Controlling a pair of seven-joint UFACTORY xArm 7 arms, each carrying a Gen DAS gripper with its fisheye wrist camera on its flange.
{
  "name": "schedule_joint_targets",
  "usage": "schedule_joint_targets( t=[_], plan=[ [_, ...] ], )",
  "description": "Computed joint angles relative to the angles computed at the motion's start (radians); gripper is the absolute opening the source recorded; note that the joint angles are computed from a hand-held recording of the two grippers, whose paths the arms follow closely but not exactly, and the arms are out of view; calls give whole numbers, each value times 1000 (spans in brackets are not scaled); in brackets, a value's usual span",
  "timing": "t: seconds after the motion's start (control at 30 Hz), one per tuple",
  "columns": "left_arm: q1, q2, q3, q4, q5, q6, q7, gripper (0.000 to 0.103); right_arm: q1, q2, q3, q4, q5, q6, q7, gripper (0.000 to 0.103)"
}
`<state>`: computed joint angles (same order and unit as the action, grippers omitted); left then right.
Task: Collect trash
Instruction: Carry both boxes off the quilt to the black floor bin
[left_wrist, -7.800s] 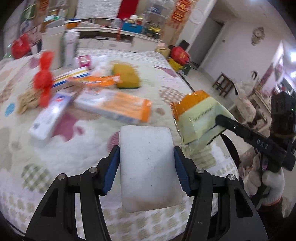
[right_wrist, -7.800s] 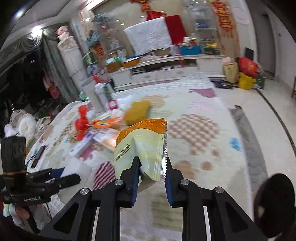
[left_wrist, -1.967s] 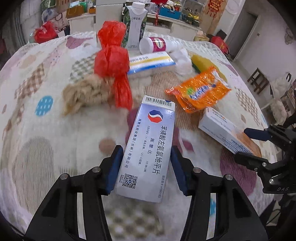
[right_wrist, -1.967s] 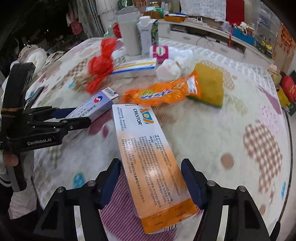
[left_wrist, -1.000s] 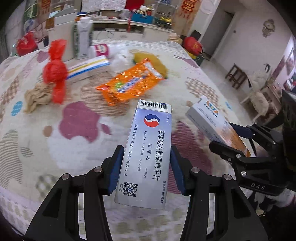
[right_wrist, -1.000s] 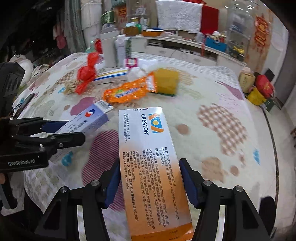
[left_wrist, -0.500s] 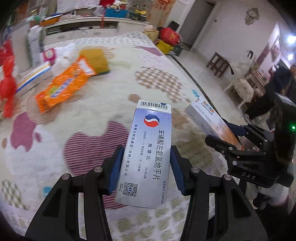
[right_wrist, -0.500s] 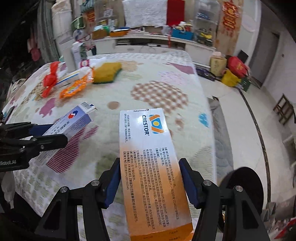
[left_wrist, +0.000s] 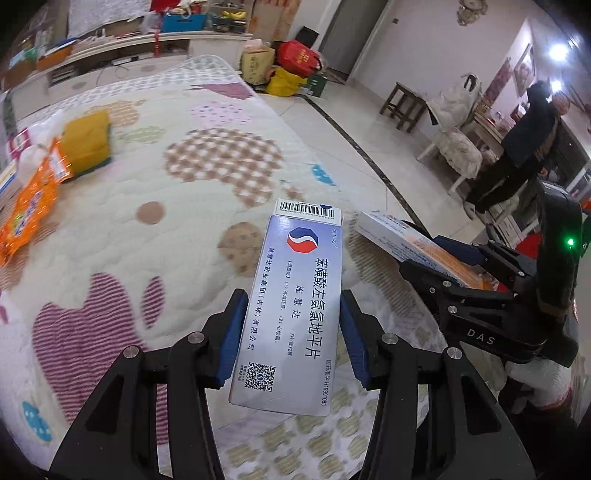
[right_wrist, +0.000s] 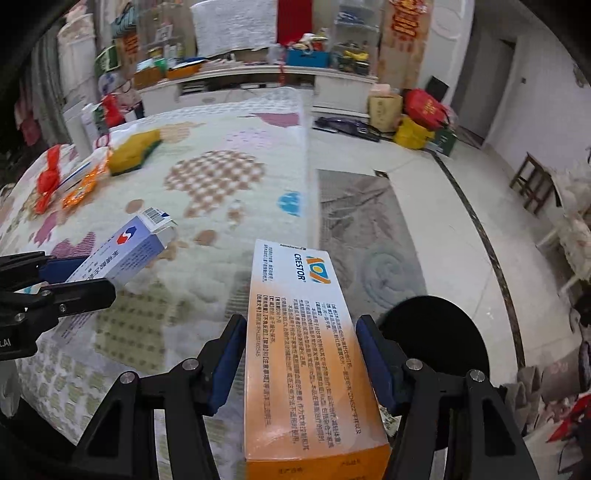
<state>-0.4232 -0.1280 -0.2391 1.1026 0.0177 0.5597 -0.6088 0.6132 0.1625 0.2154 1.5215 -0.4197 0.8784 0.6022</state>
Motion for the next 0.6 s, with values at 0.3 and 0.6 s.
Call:
schedule_joint_targets(
  t=[0.3, 0.6],
  plan=[
    [-20, 67, -3, 70, 0, 11, 3, 48, -43, -59, 1, -88, 30, -40, 5, 59],
    [-48, 157, -5, 168, -4, 27, 11, 48, -79, -108, 3, -145, 19, -41, 23, 58]
  ],
)
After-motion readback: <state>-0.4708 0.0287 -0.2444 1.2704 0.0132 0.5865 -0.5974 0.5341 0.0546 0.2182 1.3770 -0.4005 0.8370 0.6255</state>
